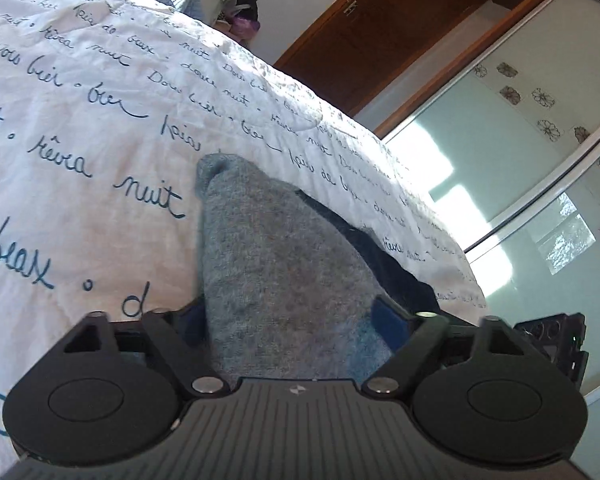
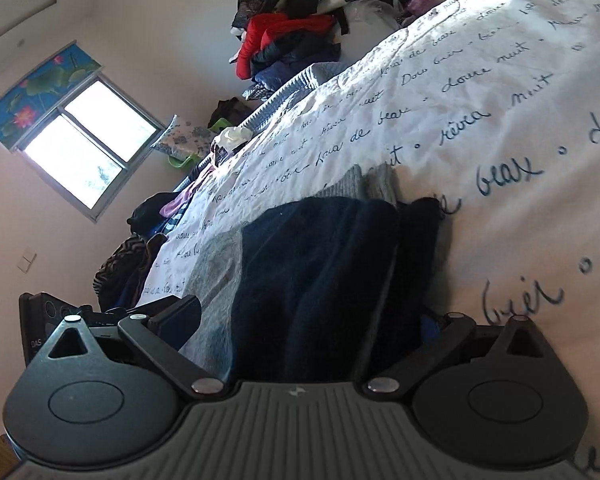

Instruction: Fold small clothes

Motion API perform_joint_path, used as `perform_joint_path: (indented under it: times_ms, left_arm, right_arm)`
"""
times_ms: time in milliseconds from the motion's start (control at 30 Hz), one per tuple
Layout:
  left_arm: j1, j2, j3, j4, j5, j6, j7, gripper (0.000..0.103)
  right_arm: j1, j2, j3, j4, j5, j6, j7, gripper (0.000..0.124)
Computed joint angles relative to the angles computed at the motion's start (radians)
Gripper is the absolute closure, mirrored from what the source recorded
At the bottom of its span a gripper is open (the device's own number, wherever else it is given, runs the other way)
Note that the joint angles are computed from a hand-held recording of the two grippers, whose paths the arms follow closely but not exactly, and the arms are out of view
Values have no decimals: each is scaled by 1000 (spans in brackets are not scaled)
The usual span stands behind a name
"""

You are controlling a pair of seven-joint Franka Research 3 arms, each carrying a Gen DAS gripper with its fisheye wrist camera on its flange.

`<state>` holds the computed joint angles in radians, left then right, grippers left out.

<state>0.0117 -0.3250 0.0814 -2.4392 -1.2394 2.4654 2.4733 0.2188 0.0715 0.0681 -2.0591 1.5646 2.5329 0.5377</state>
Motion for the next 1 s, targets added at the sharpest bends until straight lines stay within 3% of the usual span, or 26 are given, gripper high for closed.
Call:
perform_joint_path:
  times_ms: [33,100,133,333,433,500,567,633,667,700,733,767,900,1000]
  left_arm:
    - [2,2,-19,0,35,30,-19,51]
    - [-11,-7,-31,-13,45,89,-13,67]
    - [-21,-16,-24,-22,27,104,8,69]
    - [-58,-95,-5,-60,35,168,42,78]
    - [-84,-109,-1,-53,50,209,44,78]
    - [-89,-94,-21,-47,120,255,4,76]
    - [-73,-81,-39,-43,233,250,-107,72]
    - [-76,-103,-32,-67,279,262,-156,60]
    - [-87,-126,-10,-85,276,260,-149,48]
    - [-104,-152,16,-103,264,253,-135,36]
    - [-122,-186,48,-127,248,243,-119,31]
    - [-138,-223,84,-153,233,224,-104,25]
    - [-127,-340,201,-229,263,16,-122,23]
    - [-94,-368,262,-266,253,-145,-131,21]
  right_arm:
    - [7,10,4,13,-22,24,16,54]
    - [6,29,6,28,-39,28,60,84]
    - [-1,34,5,29,-18,9,62,91]
    - [-4,-8,6,-3,83,-5,-65,102]
    - [8,-17,6,16,113,17,-131,102]
    - [22,1,10,40,53,78,-86,99]
    - [46,31,18,56,-143,181,96,89]
    - [45,12,27,22,-153,215,113,69]
    - [37,-14,26,-5,-101,198,74,64]
    - [33,-42,20,-32,-72,181,58,49]
    - [28,-78,11,-69,-33,155,33,39]
    - [24,-112,-2,-104,-4,121,15,37]
    - [0,-221,-71,-236,17,-97,35,37]
    - [-8,-266,-102,-311,27,-216,32,37]
